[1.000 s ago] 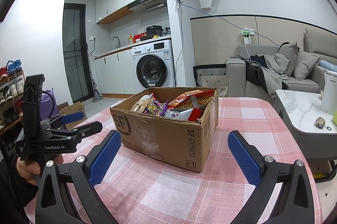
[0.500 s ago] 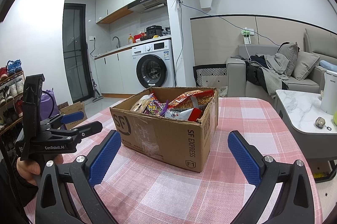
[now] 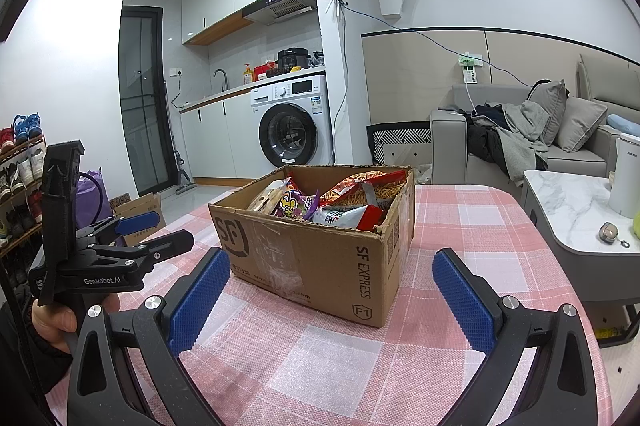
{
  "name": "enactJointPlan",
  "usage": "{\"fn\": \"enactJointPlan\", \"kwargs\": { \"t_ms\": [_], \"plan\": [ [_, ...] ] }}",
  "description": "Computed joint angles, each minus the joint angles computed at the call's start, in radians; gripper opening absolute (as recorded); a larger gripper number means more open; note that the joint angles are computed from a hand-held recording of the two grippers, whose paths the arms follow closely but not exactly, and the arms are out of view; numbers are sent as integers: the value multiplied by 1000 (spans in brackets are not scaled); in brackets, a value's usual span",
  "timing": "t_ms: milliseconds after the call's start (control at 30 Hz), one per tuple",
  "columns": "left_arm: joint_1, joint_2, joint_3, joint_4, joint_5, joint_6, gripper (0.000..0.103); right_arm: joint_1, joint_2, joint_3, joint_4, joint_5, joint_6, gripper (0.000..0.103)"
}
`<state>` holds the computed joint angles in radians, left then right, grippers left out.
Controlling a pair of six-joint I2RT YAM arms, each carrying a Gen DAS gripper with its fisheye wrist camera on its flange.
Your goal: Organize snacks
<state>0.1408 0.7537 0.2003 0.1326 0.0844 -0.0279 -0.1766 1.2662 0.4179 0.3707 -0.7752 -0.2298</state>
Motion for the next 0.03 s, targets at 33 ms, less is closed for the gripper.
{"fn": "enactJointPlan", "kwargs": {
  "t_ms": [33],
  "plan": [
    [0,0,0,0,0,0,102,0,0,0,0,0,0,103]
  ]
}}
